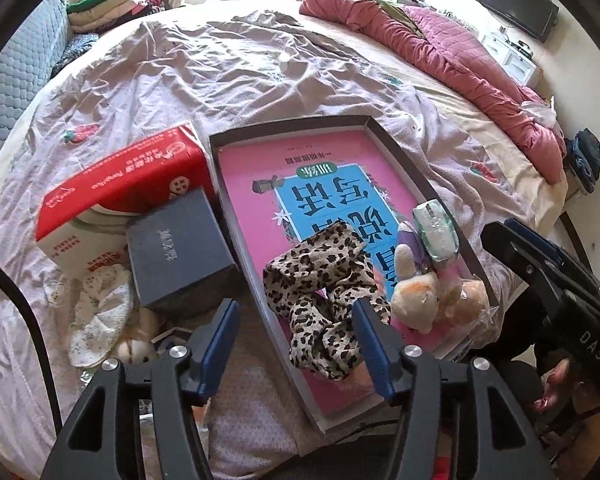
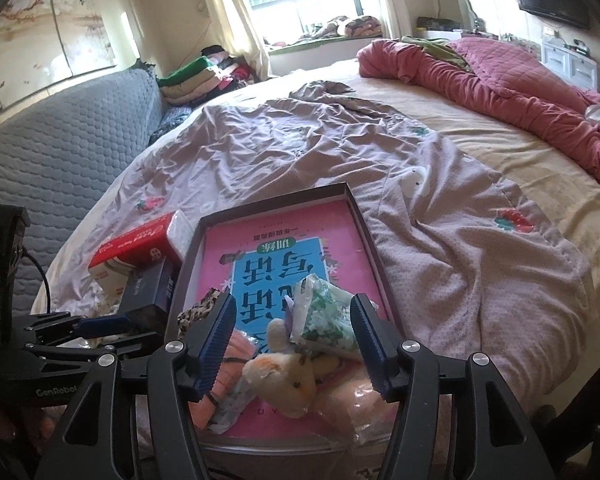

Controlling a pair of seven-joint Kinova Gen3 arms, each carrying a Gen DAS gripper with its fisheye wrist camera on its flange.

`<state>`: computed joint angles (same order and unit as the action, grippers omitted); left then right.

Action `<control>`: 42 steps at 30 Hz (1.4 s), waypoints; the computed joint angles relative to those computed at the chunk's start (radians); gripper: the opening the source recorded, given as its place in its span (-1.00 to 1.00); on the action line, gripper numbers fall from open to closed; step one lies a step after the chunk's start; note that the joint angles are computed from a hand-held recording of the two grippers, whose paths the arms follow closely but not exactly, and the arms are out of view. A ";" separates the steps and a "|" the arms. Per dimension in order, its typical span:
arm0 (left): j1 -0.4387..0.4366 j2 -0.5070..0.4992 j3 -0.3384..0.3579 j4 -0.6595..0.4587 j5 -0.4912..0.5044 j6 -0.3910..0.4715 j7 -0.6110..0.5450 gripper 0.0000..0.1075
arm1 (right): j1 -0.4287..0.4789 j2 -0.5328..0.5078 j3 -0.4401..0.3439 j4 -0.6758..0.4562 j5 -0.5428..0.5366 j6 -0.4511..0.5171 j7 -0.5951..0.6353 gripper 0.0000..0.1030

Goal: Organize soft objects
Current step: 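Open the right tool to release the green-and-white packet onto the book, then withdraw both open tools from the tray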

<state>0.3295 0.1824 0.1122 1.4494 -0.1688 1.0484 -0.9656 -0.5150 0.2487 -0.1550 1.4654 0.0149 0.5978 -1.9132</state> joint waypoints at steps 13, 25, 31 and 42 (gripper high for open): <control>0.055 -0.048 0.017 -0.004 -0.142 0.061 0.091 0.41 | -0.048 -0.052 0.006 0.011 0.088 -0.003 -0.077 0.34; 0.057 -0.121 0.044 0.030 -0.216 0.096 0.143 0.42 | -0.090 -0.085 -0.005 0.006 0.185 -0.002 -0.151 0.43; 0.037 -0.158 0.059 0.053 -0.232 0.104 0.162 0.42 | -0.111 -0.088 -0.012 -0.012 0.223 0.012 -0.176 0.44; 0.013 -0.214 0.094 0.076 -0.268 0.120 0.190 0.42 | -0.146 -0.104 -0.022 -0.032 0.297 0.046 -0.228 0.50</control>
